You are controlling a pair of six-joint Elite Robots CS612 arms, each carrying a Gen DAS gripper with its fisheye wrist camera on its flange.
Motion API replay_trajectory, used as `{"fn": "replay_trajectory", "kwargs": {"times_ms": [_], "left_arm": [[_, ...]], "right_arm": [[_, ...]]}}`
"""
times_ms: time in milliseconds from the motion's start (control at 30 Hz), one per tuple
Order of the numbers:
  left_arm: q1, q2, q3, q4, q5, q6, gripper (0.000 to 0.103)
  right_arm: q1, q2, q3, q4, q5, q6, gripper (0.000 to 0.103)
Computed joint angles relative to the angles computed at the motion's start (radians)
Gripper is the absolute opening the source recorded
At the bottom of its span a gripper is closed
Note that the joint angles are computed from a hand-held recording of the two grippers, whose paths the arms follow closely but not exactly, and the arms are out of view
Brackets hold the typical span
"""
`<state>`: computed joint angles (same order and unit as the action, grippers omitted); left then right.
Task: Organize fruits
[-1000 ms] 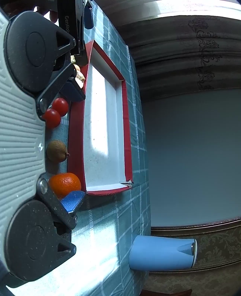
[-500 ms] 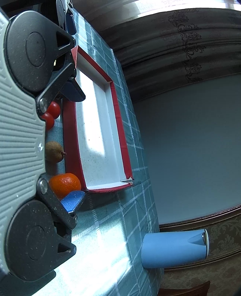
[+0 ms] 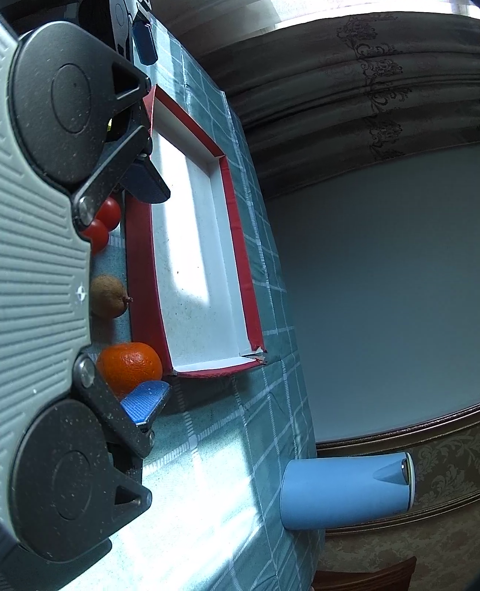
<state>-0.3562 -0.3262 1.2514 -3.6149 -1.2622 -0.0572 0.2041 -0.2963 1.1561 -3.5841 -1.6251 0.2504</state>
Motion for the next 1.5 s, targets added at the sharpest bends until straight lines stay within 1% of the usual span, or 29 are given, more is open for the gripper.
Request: {"fn": "replay_trajectory", "kwargs": {"times_ms": [100,233,500,667,900,967,1200,1267,1367,1500], "left_arm": [[-0.002,0.002,0.000,-0.004,0.003,0.005,0.103],[0.005,-0.008,0.002,0.056,-0.030,-0.020,0.103],[0.006,-0.011,0.002,0.080,-0.022,-0.032,0.103],[0.006,-0.012,0.002,0.088,-0.019,-0.033,0.103],[0.005,-0.013,0.001,0.096,-0.015,-0.038,0.103],[0.005,-0.013,0.001,0.096,-0.016,-0.040,0.103],[0.004,-0.012,0.002,0.086,-0.018,-0.028,0.103],[0.004,-0.011,0.003,0.083,-0.018,-0.027,0.103],[0.005,-0.011,0.002,0.085,-0.019,-0.029,0.103],[0.005,-0.012,0.002,0.091,-0.020,-0.032,0.103]], "right_arm": [[-0.001,0.000,0.001,-0.002,0.002,0.003,0.103],[-0.001,0.001,-0.001,0.000,0.000,-0.001,0.103],[0.002,0.000,0.001,0.001,-0.006,-0.019,0.103],[0.002,-0.001,0.001,0.003,-0.011,-0.014,0.103],[0.006,-0.005,0.008,0.010,-0.044,-0.036,0.103],[-0.001,-0.011,0.021,0.004,-0.045,-0.001,0.103],[-0.052,-0.053,0.130,-0.030,0.023,0.136,0.103],[-0.062,-0.061,0.153,-0.026,0.030,0.161,0.103],[-0.063,-0.063,0.158,-0.017,0.018,0.141,0.103],[-0.044,-0.057,0.135,0.017,-0.037,0.048,0.103]]}}
